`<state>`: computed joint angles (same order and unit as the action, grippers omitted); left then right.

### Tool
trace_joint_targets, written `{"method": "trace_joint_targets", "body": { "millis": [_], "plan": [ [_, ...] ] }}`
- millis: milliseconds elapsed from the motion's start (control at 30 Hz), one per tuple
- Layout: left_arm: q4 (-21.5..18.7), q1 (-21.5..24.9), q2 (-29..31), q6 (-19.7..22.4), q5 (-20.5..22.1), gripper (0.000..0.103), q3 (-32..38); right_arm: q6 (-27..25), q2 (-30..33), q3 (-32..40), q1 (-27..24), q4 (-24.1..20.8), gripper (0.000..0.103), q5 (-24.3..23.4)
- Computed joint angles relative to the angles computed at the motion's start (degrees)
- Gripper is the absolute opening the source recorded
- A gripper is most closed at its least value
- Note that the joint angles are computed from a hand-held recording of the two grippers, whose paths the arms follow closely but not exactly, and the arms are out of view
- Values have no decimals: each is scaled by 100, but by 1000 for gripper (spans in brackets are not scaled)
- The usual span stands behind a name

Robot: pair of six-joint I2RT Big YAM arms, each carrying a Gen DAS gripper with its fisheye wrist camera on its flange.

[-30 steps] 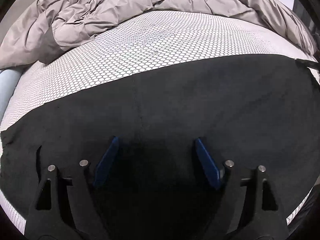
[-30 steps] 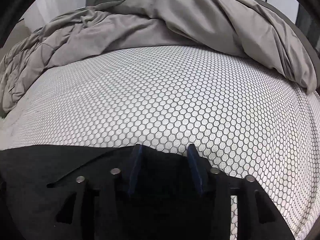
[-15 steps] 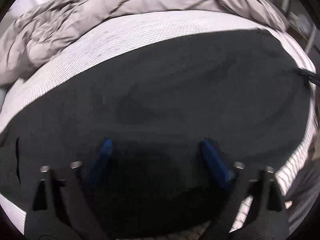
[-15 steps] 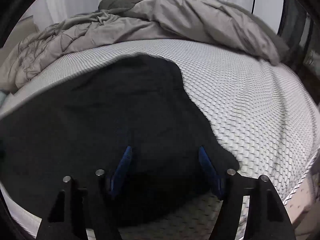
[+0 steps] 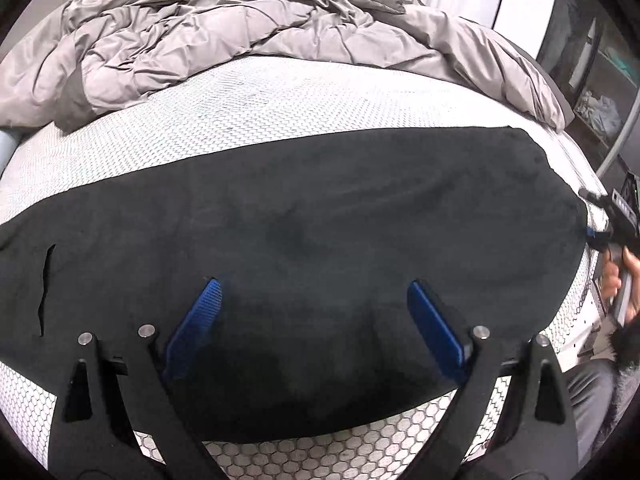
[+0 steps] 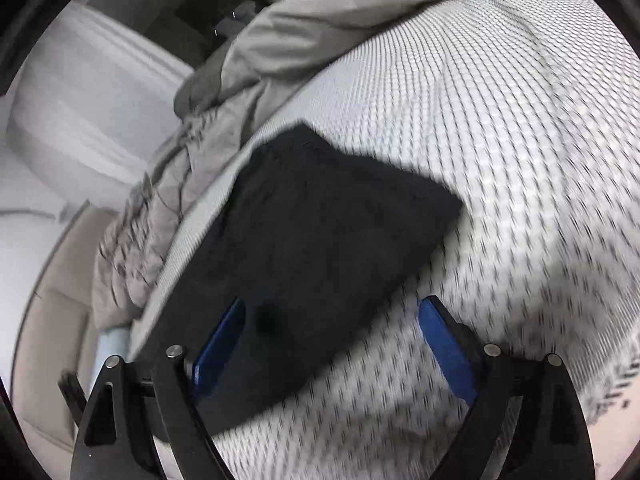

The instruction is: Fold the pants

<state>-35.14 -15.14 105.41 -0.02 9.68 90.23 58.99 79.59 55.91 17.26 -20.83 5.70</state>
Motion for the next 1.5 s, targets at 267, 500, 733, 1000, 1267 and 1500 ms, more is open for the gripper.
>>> {"method": "trace_joint_targets", "body": {
  "millis": [267, 500, 733, 1000, 1267, 1500],
  "plan": [
    [187, 275, -112, -213, 14, 93, -155, -390, 678, 1057, 114, -147, 24, 759],
    [283, 651, -173, -497, 127, 93, -222, -2314, 1893, 3392, 1161, -613, 25, 122],
    [453, 906, -161, -1024, 514, 93, -232, -4356, 3404, 5268, 1801, -1933, 82, -2173],
    [-515, 348, 426, -398, 1286, 69, 515, -4080, 2217, 3531, 1610, -823, 85, -1087],
    [-1044, 170, 1144, -327, 1971, 86, 1267, -2071, 2359, 3170, 744, -1014, 85, -1079],
    [-1312, 34, 1462, -282, 1970, 77, 1794, -2278, 2619, 3486, 604, -1477, 85, -1330]
  ]
}}
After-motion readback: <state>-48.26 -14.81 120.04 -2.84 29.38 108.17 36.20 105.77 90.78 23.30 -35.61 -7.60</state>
